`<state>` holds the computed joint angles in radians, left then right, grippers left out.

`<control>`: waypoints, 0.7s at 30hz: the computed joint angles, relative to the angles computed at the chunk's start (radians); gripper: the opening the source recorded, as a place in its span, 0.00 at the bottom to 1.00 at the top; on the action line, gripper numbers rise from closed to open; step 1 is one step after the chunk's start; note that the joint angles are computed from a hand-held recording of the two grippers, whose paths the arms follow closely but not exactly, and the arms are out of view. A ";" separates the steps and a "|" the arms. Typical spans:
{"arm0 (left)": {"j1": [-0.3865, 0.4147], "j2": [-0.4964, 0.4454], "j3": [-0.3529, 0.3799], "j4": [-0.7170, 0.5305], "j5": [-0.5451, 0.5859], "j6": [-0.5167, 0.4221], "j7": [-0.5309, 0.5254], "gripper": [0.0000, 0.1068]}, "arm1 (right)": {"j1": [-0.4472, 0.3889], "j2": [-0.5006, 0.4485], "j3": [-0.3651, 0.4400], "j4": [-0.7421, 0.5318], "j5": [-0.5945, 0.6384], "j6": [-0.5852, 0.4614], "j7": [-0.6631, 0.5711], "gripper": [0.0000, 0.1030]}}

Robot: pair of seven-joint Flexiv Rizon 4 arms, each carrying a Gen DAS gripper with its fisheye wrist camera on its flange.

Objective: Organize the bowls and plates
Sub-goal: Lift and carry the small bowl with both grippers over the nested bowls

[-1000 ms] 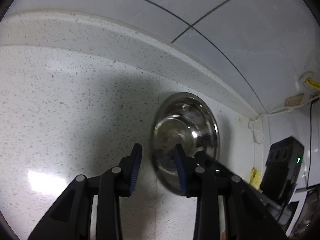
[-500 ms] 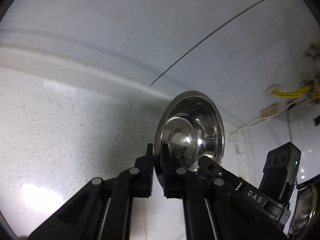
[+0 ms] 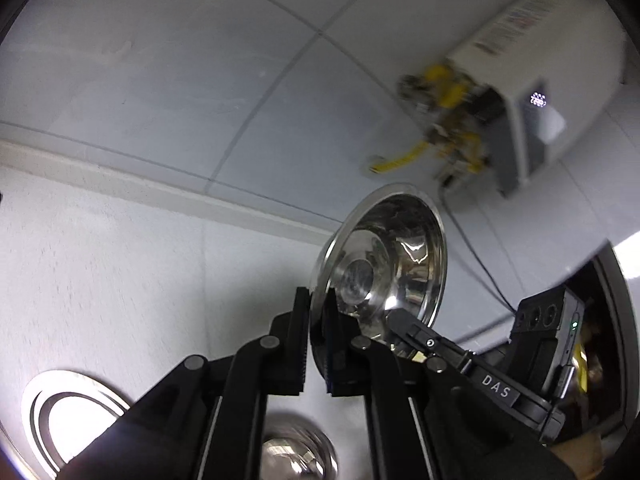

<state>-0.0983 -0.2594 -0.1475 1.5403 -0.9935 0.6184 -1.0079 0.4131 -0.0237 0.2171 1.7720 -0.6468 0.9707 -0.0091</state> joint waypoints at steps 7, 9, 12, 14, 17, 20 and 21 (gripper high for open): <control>-0.039 0.228 0.076 0.289 -0.076 -0.084 0.108 0.05 | 0.021 0.135 0.113 0.133 -0.067 -0.082 0.186 0.08; -0.054 0.262 0.097 0.359 -0.064 -0.102 0.111 0.05 | 0.028 0.147 0.127 0.170 -0.062 -0.076 0.239 0.08; -0.065 0.269 0.113 0.426 -0.028 -0.128 0.091 0.05 | 0.042 0.163 0.146 0.241 -0.038 -0.055 0.327 0.08; -0.070 0.254 0.113 0.451 0.010 -0.137 0.062 0.05 | 0.040 0.161 0.142 0.292 -0.010 -0.006 0.366 0.09; -0.082 0.229 0.102 0.493 0.068 -0.108 0.030 0.05 | 0.038 0.156 0.141 0.382 0.043 0.086 0.441 0.09; -0.091 0.199 0.092 0.522 0.110 -0.083 -0.003 0.05 | 0.033 0.130 0.129 0.444 0.079 0.181 0.496 0.09; -0.091 0.190 0.091 0.530 0.118 -0.081 -0.011 0.05 | 0.030 0.123 0.125 0.465 0.089 0.212 0.512 0.09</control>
<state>-0.1889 -0.0691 -0.0569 2.0699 -0.8753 0.5371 -1.0193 0.4432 0.0990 0.3418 2.2369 -0.5581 1.1824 0.5030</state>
